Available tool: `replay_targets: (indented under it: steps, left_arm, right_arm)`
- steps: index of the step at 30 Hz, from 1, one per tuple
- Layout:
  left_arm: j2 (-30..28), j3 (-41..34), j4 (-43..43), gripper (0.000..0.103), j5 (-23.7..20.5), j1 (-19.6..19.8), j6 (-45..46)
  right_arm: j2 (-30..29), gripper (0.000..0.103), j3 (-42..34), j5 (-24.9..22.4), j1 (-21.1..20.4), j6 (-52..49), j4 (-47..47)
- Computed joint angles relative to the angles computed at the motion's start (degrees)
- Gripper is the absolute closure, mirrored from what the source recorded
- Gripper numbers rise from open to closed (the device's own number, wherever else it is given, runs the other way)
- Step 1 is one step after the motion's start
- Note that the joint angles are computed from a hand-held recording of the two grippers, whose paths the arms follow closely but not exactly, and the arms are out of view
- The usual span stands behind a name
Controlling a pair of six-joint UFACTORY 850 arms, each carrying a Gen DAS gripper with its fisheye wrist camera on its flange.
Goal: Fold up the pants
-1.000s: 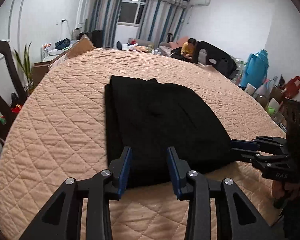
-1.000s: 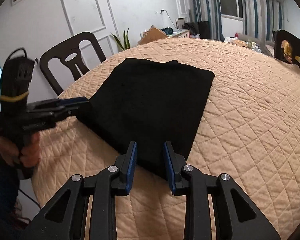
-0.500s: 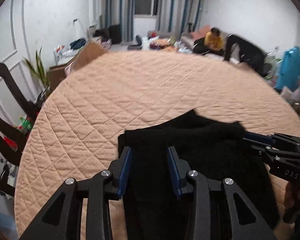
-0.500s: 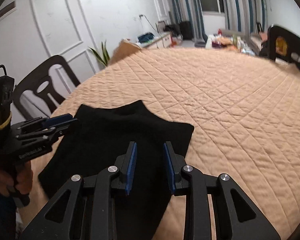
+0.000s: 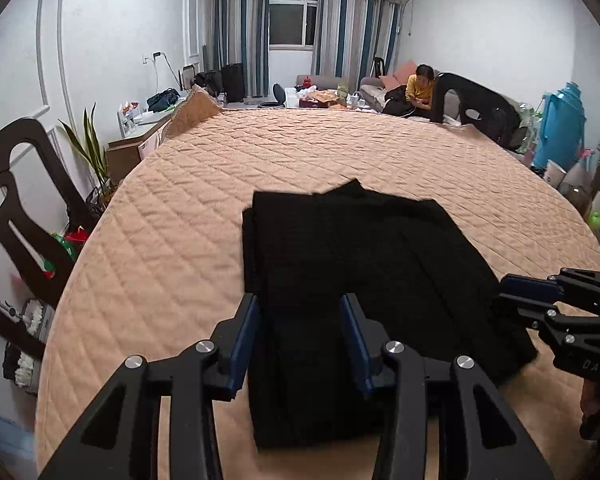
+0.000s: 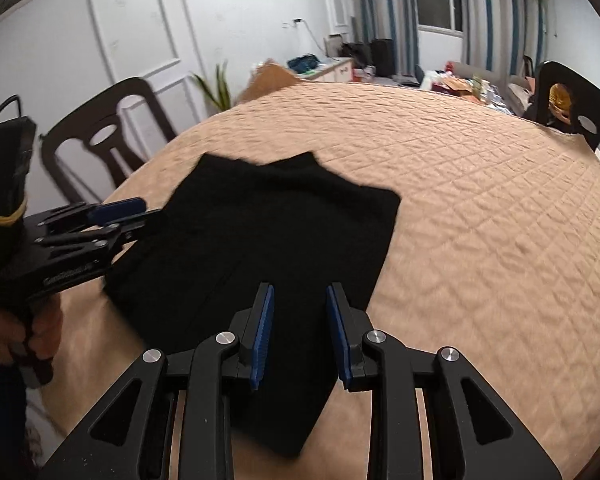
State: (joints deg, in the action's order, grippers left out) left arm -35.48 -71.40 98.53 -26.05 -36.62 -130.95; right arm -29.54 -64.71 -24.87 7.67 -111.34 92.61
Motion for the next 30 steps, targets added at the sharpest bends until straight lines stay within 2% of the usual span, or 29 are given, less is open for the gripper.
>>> replay_targets:
  steps: [4,7,10,16,21,24,26,30]
  left_arm:
    - [1.2,2.7,2.4,0.057,-0.7,-1.7,-4.3]
    - [0.4,2.3,1.3,0.057,-1.1,-2.0,-3.9]
    - [0.1,2.0,-0.2,0.057,-2.4,-2.7,-3.0]
    - [2.1,4.8,0.9,0.057,-3.1,-4.2,-5.6]
    - [1.8,5.4,-2.9,0.057,-4.6,-5.2,-2.7]
    - [1.2,5.0,-4.6,0.057,-4.6,-5.2,-1.1]
    - [0.7,4.6,-5.9,0.057,-4.2,-5.1,0.1]
    - [0.4,4.4,-7.1,0.057,-4.2,-5.1,1.1]
  right_arm:
    - [2.6,0.075,5.1,-0.2,0.1,-8.3,6.6]
    - [2.6,0.075,6.4,0.2,0.4,-15.3,12.3]
    - [2.7,0.075,6.2,-0.1,0.1,-13.0,11.4]
    - [6.1,0.075,10.6,-2.0,-1.5,-15.9,13.9]
    - [7.1,0.074,12.6,1.5,-1.3,-21.2,17.8]
    - [6.5,0.072,12.4,2.2,-1.2,-21.2,18.0]
    - [5.9,0.065,11.9,2.6,-1.3,-19.3,16.3]
    - [5.7,0.065,11.7,3.1,-1.1,-19.7,17.0]
